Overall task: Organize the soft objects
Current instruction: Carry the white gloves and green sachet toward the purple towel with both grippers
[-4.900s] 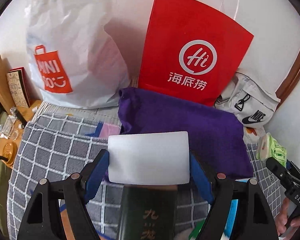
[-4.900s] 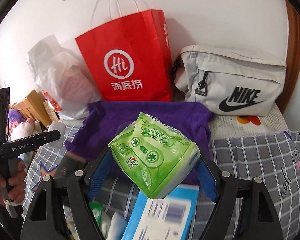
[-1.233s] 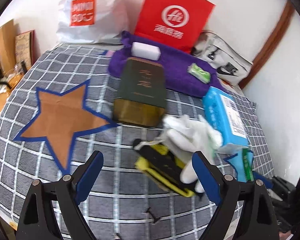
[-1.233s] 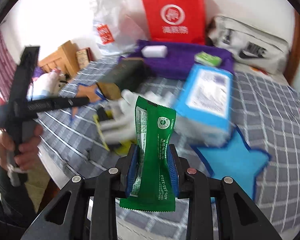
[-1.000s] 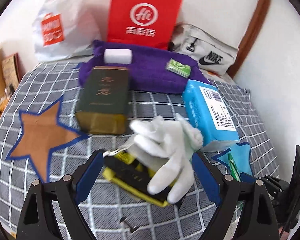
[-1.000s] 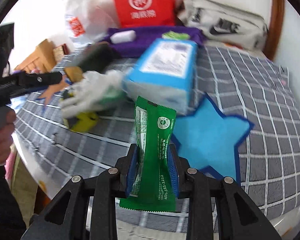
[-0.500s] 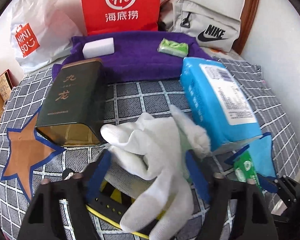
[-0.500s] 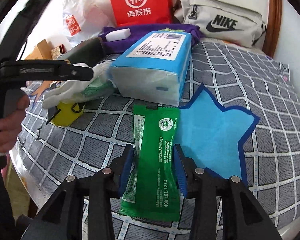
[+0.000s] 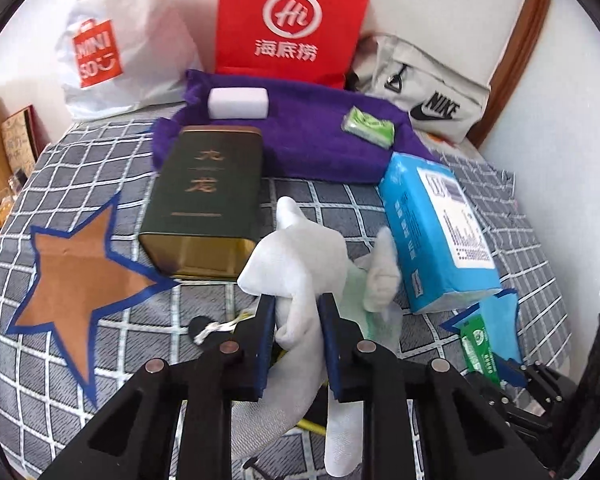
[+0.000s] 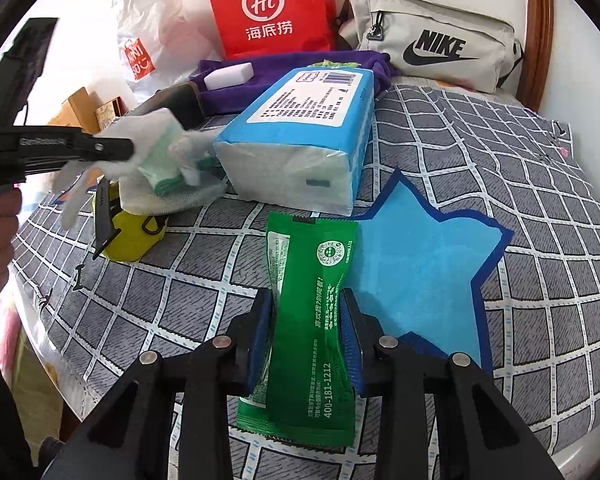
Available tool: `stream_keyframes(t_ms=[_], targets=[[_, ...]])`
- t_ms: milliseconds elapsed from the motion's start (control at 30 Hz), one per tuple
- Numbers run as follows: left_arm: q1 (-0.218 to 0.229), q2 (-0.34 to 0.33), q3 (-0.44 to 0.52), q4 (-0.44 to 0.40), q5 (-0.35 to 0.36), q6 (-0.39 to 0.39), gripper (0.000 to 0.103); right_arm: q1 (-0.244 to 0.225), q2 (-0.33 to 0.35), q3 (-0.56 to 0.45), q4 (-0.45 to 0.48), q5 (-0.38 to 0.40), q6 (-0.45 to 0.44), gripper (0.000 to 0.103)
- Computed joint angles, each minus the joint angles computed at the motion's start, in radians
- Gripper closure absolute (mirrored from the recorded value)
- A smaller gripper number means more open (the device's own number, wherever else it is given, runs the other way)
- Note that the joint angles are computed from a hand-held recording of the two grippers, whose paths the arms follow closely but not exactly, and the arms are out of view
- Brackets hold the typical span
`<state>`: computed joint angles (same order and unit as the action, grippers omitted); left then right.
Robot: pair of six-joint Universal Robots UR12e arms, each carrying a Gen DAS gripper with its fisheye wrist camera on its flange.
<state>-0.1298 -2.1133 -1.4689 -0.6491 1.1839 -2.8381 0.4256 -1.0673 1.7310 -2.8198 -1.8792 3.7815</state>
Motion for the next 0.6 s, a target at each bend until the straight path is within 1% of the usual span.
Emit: stream_keyframes(t_ms=[67, 200, 300, 433, 600], targets=[[0.008, 0.007, -0.009, 0.016, -0.002, -0.012, 0.082, 0.003, -0.001, -0.004, 0.009, -0.003, 0.003, 0.071], [0.027, 0.021, -0.023, 0.018, -0.027, -0.028, 0.082, 0.008, -0.008, -0.008, 0.0, -0.004, -0.004, 0.071], [0.038, 0.034, -0.036, 0.022, -0.018, -0.035, 0.082, 0.013, -0.011, -0.015, 0.004, -0.014, -0.01, 0.071], [0.06, 0.051, -0.053, 0.035, -0.04, -0.057, 0.082, 0.018, -0.014, -0.025, 0.0, -0.025, -0.021, 0.071], [0.077, 0.065, -0.064, 0.059, -0.057, -0.078, 0.085, 0.022, -0.018, -0.042, 0.012, -0.035, -0.029, 0.071]])
